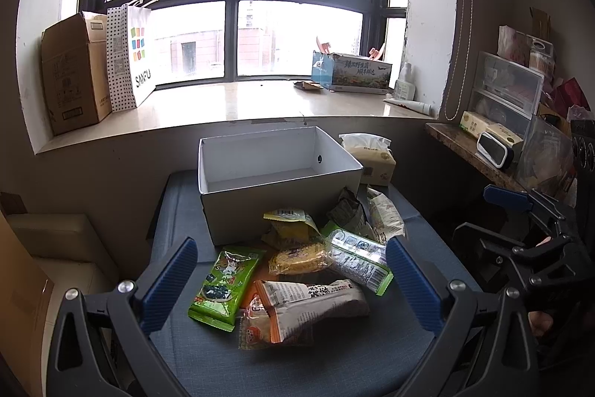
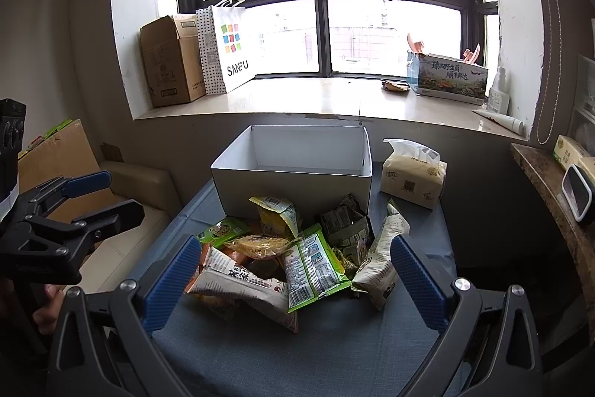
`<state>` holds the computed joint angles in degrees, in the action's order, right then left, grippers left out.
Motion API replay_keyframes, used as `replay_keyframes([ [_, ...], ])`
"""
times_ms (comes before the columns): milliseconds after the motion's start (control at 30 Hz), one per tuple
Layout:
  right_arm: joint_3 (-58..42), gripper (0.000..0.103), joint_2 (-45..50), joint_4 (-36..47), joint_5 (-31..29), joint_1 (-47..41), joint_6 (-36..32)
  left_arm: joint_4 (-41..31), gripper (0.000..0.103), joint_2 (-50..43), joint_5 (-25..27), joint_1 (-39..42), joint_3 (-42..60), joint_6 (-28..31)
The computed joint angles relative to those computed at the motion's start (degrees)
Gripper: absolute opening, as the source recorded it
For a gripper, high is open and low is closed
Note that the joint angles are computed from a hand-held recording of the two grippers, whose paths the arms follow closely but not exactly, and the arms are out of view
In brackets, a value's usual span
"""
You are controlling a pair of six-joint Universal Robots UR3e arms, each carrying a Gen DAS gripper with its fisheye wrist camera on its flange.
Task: Organize snacks
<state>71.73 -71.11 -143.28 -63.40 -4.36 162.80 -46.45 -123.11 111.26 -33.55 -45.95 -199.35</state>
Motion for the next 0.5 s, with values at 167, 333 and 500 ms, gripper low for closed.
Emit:
replay_keyframes([
  [167, 0.4, 0.103, -0.3, -0.3, 0.0, 0.0, 0.0, 0.0, 0.103, 0.2, 0.0, 0.0, -0.1, 0.0],
  [333, 0.6, 0.103, -0.5, -0.6, -0.6, 0.3, -0.3, -0.2, 0.103, 0.3, 0.0, 0.0, -0.1, -0.1],
  [500, 0.5, 0.103, -0.6, -0.6, -0.6, 0.4, -0.4, -0.4, 0.103, 0.2, -0.1, 0.1, 0.2, 0.0],
])
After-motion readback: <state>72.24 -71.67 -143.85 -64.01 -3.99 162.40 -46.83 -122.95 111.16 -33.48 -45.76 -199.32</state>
